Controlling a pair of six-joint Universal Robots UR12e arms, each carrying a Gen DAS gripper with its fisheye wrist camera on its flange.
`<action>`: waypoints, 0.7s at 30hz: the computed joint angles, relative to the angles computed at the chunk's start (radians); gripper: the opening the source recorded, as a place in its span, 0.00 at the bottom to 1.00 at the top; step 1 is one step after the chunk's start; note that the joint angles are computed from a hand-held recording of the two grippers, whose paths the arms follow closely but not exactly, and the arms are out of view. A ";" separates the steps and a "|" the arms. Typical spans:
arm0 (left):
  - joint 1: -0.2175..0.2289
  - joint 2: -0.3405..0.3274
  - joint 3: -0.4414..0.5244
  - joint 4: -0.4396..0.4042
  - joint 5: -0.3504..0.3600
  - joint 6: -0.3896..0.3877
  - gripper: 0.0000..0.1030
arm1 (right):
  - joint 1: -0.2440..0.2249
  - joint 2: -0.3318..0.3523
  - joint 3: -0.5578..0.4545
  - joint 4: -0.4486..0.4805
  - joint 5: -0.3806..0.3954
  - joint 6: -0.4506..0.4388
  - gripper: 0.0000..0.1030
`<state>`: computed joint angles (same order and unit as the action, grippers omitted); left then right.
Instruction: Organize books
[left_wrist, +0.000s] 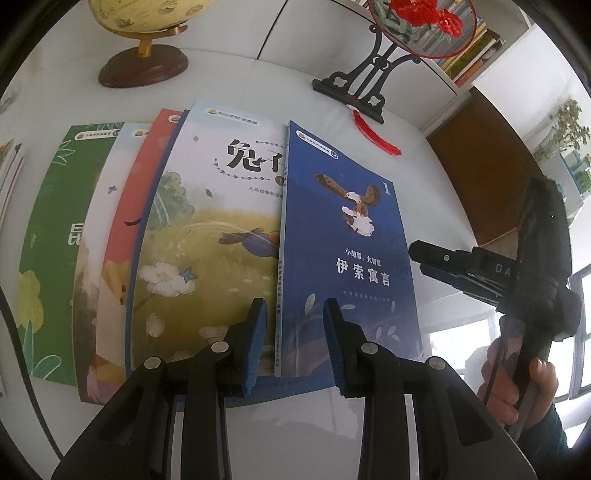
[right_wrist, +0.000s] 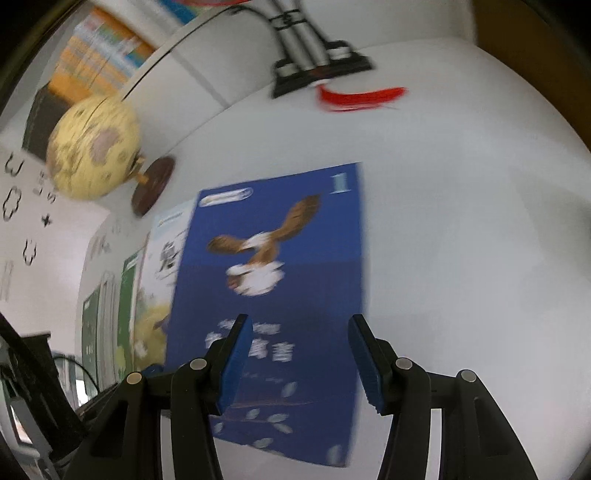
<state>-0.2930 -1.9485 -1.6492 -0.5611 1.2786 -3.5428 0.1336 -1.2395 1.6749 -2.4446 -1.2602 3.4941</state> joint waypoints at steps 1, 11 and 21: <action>-0.001 0.000 0.000 0.002 0.004 -0.004 0.28 | -0.004 -0.001 0.001 0.004 -0.004 0.004 0.51; -0.001 0.001 -0.004 0.008 0.008 -0.009 0.28 | -0.001 0.010 -0.002 0.014 0.043 -0.023 0.51; -0.001 0.005 -0.011 0.017 0.007 -0.020 0.28 | 0.004 0.015 -0.018 0.045 -0.055 -0.037 0.51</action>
<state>-0.2941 -1.9437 -1.6598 -0.5441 1.2853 -3.5629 0.1379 -1.2244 1.6571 -2.3997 -1.3148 3.4575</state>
